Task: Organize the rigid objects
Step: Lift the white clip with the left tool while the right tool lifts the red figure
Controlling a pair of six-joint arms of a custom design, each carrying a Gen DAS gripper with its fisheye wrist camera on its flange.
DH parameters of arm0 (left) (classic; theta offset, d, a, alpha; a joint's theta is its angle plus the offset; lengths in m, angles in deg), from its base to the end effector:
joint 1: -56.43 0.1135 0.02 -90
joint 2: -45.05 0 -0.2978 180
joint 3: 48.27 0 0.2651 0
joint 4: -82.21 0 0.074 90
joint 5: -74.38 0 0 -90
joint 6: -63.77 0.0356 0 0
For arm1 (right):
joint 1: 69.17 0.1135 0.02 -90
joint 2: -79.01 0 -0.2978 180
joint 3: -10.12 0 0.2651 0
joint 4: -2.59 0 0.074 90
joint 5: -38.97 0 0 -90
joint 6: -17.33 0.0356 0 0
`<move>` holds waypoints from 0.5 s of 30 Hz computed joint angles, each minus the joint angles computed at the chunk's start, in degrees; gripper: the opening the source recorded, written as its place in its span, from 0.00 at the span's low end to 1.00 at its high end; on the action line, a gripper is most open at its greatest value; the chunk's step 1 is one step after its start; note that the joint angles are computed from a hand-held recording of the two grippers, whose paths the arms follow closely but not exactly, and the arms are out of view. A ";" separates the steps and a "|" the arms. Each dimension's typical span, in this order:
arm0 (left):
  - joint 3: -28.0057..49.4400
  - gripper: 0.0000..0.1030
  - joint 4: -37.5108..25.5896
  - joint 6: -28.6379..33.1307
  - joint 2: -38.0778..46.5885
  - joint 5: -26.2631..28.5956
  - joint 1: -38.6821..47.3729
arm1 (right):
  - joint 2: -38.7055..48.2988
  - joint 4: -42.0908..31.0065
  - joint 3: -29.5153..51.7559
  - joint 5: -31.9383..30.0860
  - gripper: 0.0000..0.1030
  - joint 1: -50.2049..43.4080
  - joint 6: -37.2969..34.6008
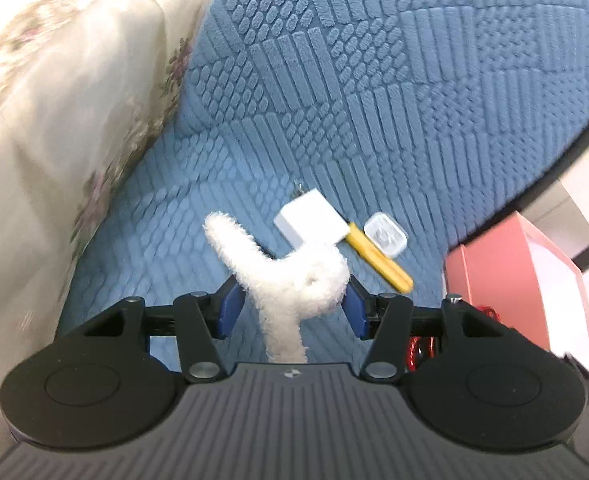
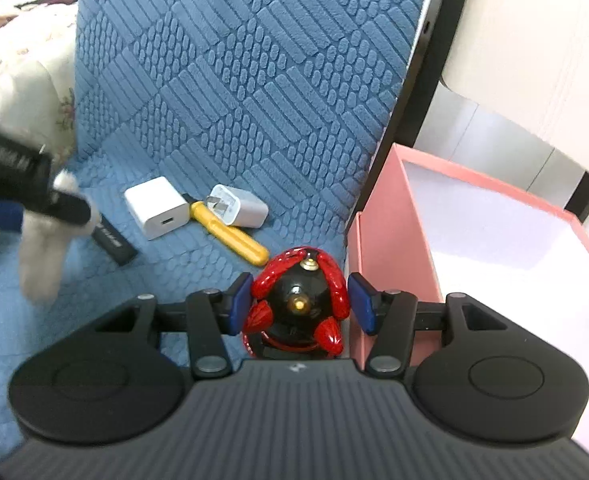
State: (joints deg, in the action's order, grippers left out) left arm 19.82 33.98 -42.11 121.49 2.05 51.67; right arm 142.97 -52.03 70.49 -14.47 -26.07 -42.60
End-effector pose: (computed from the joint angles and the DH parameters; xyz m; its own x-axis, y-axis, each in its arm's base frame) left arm 0.2701 -0.0333 0.2744 -0.8673 -0.1894 -0.4604 0.0087 0.9189 -0.3944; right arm 0.1663 0.1266 0.2773 -0.6973 -0.1013 -0.7096 0.0343 0.9841 -0.1742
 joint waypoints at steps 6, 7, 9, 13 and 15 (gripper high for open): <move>-3.74 0.57 -3.52 0.01 -7.29 1.19 -0.58 | -2.85 -6.64 0.97 2.51 0.53 6.03 4.32; -4.06 0.57 -3.91 -0.15 -7.90 1.13 -0.94 | -3.40 -8.09 1.21 2.48 0.53 7.31 5.42; -4.64 0.57 -5.74 -0.27 -9.41 0.58 -1.68 | -3.77 -10.56 1.76 3.10 0.53 10.02 7.53; -5.63 0.57 -7.32 -1.01 -11.02 -0.41 -3.78 | -4.05 -14.64 1.85 6.13 0.53 16.54 10.73; -6.17 0.57 -7.56 -1.36 -11.62 -0.59 -4.77 | -4.46 -16.46 1.68 6.07 0.53 18.72 13.13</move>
State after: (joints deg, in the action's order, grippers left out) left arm 13.65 26.42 -43.47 109.87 1.46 46.90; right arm 138.51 -68.49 72.17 -8.41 -7.35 -29.47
